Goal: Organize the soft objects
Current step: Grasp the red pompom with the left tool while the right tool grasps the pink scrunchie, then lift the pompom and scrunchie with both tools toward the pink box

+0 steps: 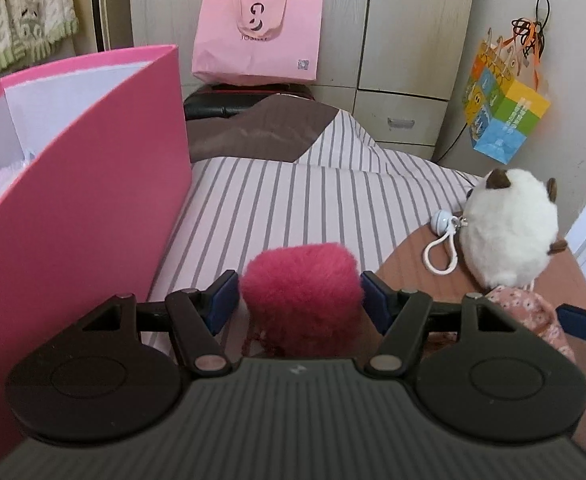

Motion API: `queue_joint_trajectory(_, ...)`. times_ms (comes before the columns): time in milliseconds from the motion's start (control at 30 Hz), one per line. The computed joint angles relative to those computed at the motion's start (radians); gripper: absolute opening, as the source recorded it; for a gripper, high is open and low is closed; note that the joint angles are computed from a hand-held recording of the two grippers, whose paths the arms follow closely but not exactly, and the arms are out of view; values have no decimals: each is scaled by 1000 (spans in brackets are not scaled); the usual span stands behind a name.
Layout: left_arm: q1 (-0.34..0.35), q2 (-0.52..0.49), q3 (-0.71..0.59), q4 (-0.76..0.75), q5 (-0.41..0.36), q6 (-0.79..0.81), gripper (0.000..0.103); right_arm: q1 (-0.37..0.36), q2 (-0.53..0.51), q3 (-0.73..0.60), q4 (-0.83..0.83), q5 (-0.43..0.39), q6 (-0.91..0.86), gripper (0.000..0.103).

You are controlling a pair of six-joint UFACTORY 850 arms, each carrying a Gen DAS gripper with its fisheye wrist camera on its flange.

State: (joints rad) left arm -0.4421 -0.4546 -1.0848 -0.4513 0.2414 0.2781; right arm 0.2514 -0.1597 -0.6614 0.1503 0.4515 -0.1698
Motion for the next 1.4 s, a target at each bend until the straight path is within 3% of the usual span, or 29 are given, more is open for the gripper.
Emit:
queue_joint_trajectory(33, -1, 0, 2, -9, 4, 12, 64, 2, 0, 1, 5, -3, 0, 90)
queue_joint_trajectory(100, -6, 3, 7, -54, 11, 80, 51, 8, 0, 6, 4, -2, 17, 87)
queue_joint_trajectory(133, -9, 5, 11, -72, 17, 111, 49, 11, 1, 11, -6, 2, 37, 84)
queue_joint_trajectory(200, -11, 11, 17, -107, 22, 146, 46, 19, 6, 23, -9, 8, 64, 54)
queue_joint_trajectory(300, -12, 23, 33, -84, 36, 109, 45, 58, 13, 46, 118, 54, -41, 39)
queue_joint_trajectory(433, -4, 57, 73, 51, 41, -32, 45, 143, 6, 64, 386, 149, -304, 39)
queue_joint_trajectory(600, 9, 120, 150, 259, 82, -243, 45, 190, 29, 92, 453, 188, -336, 37)
queue_joint_trajectory(833, 45, 200, 247, 606, 110, -565, 45, 219, 68, 134, 458, 180, -220, 25)
queue_joint_trajectory(1000, 80, 249, 321, 800, 183, -725, 45, 234, 79, 179, 440, 257, -46, 22)
queue_joint_trajectory(1133, 109, 304, 394, 947, 287, -837, 45, 228, 84, 181, 401, 205, 60, 22)
queue_joint_trajectory(1400, 172, 382, 456, 1278, 301, -1064, 46, 256, 173, 213, 383, 115, 56, 22)
